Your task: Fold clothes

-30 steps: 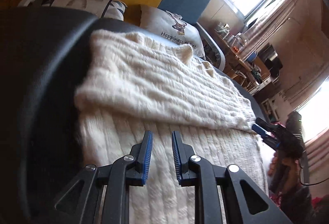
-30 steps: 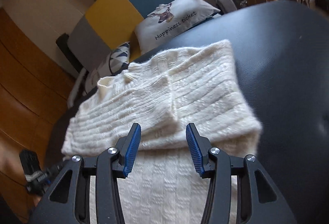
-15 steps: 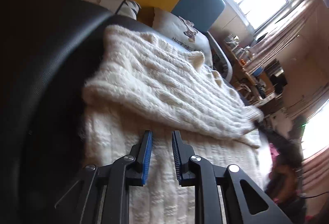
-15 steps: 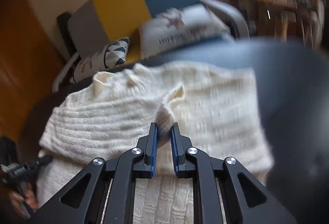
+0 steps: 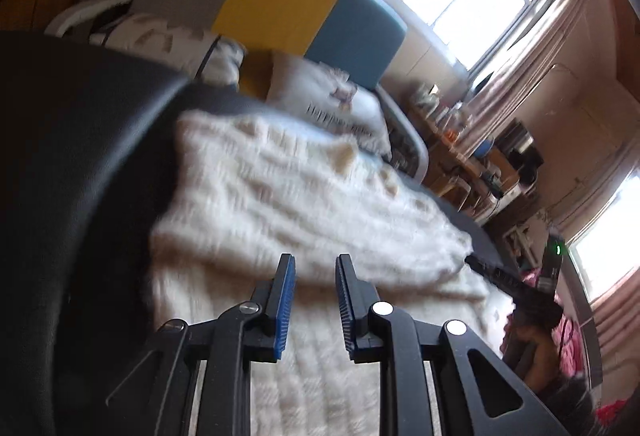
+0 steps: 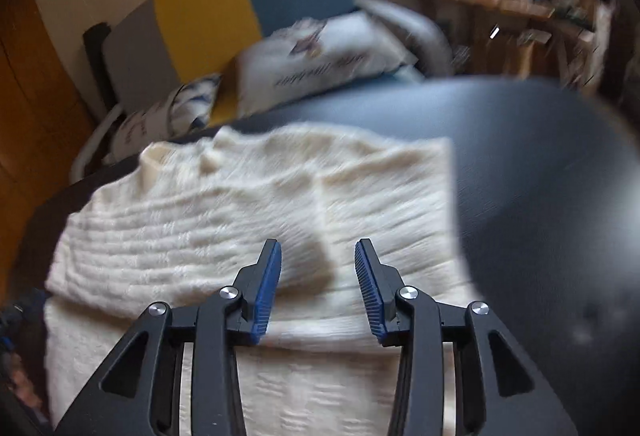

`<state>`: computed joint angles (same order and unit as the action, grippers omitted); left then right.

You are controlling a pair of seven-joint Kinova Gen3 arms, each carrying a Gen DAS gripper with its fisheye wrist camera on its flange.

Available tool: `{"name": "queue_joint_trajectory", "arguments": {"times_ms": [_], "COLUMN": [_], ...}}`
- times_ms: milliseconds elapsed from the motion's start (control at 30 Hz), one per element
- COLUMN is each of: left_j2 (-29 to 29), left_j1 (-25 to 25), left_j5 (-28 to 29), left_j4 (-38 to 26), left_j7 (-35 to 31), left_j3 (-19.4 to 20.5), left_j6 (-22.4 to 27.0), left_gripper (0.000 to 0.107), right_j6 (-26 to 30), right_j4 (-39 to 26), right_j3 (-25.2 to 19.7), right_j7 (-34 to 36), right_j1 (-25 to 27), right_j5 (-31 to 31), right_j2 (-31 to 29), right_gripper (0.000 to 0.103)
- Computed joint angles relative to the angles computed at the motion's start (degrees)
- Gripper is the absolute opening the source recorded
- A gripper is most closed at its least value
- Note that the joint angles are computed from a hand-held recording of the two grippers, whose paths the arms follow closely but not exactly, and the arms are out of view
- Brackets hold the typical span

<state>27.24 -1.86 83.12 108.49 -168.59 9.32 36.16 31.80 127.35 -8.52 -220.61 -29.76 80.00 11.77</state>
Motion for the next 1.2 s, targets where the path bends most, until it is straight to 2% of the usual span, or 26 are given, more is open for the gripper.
{"name": "queue_joint_trajectory", "arguments": {"times_ms": [67, 167, 300, 367, 400, 467, 533, 600, 667, 733, 833, 900, 967, 1033, 1100, 1200], "left_j2": [0.56, 1.81, 4.09, 5.99, 6.28, 5.86, 5.42, 5.15, 5.26, 6.37, 10.44, 11.89, 11.48, 11.20, 10.79, 8.99], "left_j1": [1.00, 6.86, 17.33, 19.15, 18.47, 14.54, 10.76, 9.65, 11.70, 16.02, 21.61, 23.99, 24.69, 26.10, 25.97, 21.65], "left_j5": [-1.82, -8.79, -18.11, -22.77, -25.10, -27.49, -28.57, -31.34, -34.20, -37.61, -42.54, -43.79, -45.32, -43.45, -42.02, -43.09], "left_j4": [-2.44, -7.31, -10.83, -12.28, -12.74, -12.51, -11.92, -12.84, -14.88, -18.11, -24.23, -25.69, -24.16, -23.15, -23.01, -20.84], "left_j7": [2.33, 9.32, 15.58, 20.24, 22.35, 23.78, 23.86, 27.18, 31.84, 36.50, 43.49, 46.24, 45.26, 43.17, 42.83, 43.40], "left_j3": [0.17, -2.92, -10.07, -11.65, -10.91, -6.45, -1.14, 0.98, -1.14, -6.45, -14.41, -17.48, -17.04, -18.57, -18.81, -12.64], "left_j6": [-1.23, -5.24, -14.08, -15.01, -14.77, -15.05, -17.71, -18.86, -18.84, -16.63, -11.65, -10.94, -13.84, -14.75, -13.98, -17.12], "left_gripper": [0.021, 0.021, 0.021, 0.021, 0.021, 0.021, 0.021, 0.021, 0.022, 0.023, 0.023, 0.023, 0.023, 0.023, 0.023, 0.023], "right_j6": [3.24, 1.44, 2.71, 3.15, 2.65, 1.59, -0.41, -0.20, 0.72, 1.58, 4.24, 3.57, 3.01, 3.23, 4.78, 7.16], "right_j4": [-0.38, -3.19, -8.62, -11.36, -12.17, -12.75, -12.04, -12.15, -13.51, -15.53, -18.56, -19.26, -19.21, -19.12, -19.32, -19.84], "right_j3": [0.87, -0.96, -10.01, -12.58, -12.28, -8.64, -3.33, -0.29, 3.42, 6.75, 7.15, 7.78, 8.92, 9.71, 7.05, 1.75], "right_j7": [2.89, 9.88, 19.20, 23.86, 26.19, 29.79, 29.67, 29.77, 32.03, 34.88, 38.62, 39.95, 39.77, 39.01, 37.99, 37.55], "right_j1": [-2.57, -0.36, 7.92, 11.10, 11.35, 8.85, 4.69, 1.54, -2.58, -5.94, -6.56, -6.51, -7.42, -8.50, -6.89, -3.12], "right_j5": [-2.83, -3.77, -5.54, -9.20, -11.15, -14.59, -15.06, -14.65, -14.94, -16.54, -19.35, -21.12, -21.52, -21.03, -19.69, -18.16], "right_j2": [-1.99, -1.69, 4.26, 7.92, 8.92, 8.36, 7.62, 6.94, 6.78, 7.72, 10.38, 11.73, 12.70, 13.34, 13.45, 13.10], "right_gripper": [0.043, 0.043, 0.043, 0.043, 0.043, 0.043, 0.043, 0.043, 0.044, 0.044, 0.045, 0.046, 0.046, 0.046, 0.046, 0.046]}}
